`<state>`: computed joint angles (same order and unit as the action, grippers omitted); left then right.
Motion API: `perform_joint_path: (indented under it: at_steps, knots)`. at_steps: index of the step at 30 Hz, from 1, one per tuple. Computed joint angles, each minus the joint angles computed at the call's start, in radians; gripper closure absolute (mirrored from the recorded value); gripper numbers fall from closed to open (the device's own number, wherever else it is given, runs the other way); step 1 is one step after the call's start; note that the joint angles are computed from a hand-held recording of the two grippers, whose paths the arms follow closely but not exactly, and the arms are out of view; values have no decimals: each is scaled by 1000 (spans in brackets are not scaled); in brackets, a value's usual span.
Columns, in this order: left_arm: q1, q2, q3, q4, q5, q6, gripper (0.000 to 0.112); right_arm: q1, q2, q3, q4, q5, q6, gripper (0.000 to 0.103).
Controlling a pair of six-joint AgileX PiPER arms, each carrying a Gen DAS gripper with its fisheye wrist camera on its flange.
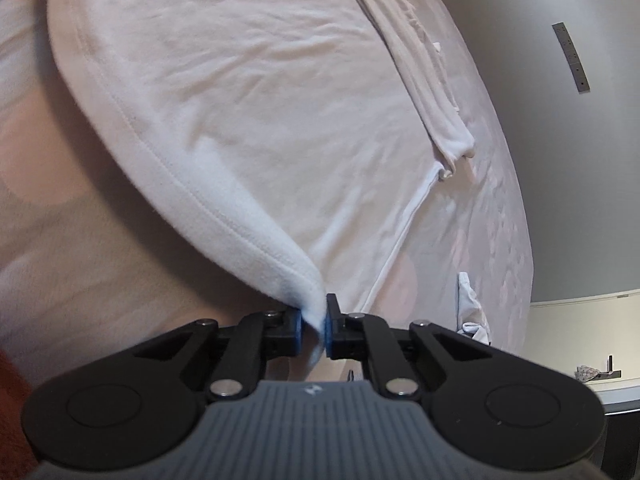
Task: Fold clothes
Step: 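Lift the hem with both grippers, fold it over toward the collar, release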
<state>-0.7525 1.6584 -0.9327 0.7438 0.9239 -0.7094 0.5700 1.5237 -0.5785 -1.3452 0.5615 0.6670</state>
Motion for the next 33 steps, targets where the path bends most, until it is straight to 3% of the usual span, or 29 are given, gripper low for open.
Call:
perform_joint_path:
  at_steps: [12, 19, 27, 33]
  knots:
    - [186, -126, -26, -72, -148, 70, 107, -87, -107, -45, -31, -82, 76, 94]
    - [271, -111, -145, -96, -140, 222, 107, -157, -75, -212, 117, -130, -123, 94]
    - [389, 41, -464, -147, -105, 480, 107, -251, 131, -607, 512, -133, -544, 94]
    - [484, 300, -909, -247, 6, 734, 107, -302, 399, -1096, 855, 4, -888, 94]
